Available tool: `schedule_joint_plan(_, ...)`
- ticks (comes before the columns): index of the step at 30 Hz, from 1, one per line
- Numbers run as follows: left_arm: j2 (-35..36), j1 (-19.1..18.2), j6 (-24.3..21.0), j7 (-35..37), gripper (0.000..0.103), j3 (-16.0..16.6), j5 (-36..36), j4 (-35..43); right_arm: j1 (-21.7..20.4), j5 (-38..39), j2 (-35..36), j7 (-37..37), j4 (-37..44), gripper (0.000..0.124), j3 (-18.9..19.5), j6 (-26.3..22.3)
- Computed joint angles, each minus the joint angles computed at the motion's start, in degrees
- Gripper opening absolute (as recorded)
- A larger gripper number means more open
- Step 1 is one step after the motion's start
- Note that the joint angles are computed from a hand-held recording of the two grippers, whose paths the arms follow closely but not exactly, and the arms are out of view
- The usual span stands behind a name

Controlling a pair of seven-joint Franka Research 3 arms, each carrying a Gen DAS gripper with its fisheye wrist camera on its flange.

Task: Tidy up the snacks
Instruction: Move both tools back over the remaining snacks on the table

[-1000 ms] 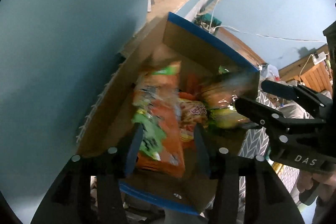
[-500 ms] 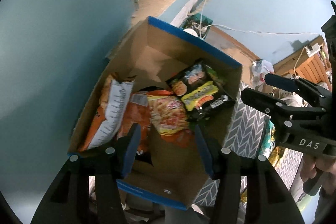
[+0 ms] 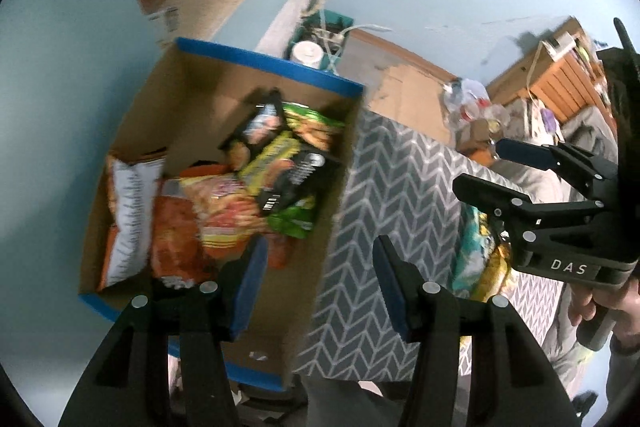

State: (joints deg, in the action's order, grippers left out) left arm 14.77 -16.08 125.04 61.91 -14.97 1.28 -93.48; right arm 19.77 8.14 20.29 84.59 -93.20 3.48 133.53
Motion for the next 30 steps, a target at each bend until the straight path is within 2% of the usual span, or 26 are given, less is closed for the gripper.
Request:
schedule_joint_plan(6,4.3,-1.9,-2.2,0.9,0.057,-1.0,0.7,5.7,-1.8,0.2,-4.4,0.1,-6.6,0.080,-1.0,1.5)
schedule_joint_plan(9,6.6,-3.0,-3.1,1.5,0.064,-1.2,1.3,8.7,-2.9,0.2,-6.2,0.0,-9.5,0.080,-1.4,2.0)
schedule_joint_plan(14,10.8,-5.0,-5.0,2.9,0.065,-1.7,2.0,14.6,-4.7,-0.1,-8.8,-0.4,-13.3,0.080,-2.0,2.8)
schedule_joint_plan(17,12.9,-6.3,-6.1,3.2,0.069,-1.7,2.4,17.6,-5.7,-0.1,-10.0,-0.6,-15.1,0.080,-2.3,3.0)
schedule_joint_plan(30,25.0,-12.3,-13.7,5.4,0.072,-1.6,2.5,34.4,-10.1,0.4,-11.8,-5.8,-20.8,0.080,-3.7,2.5)
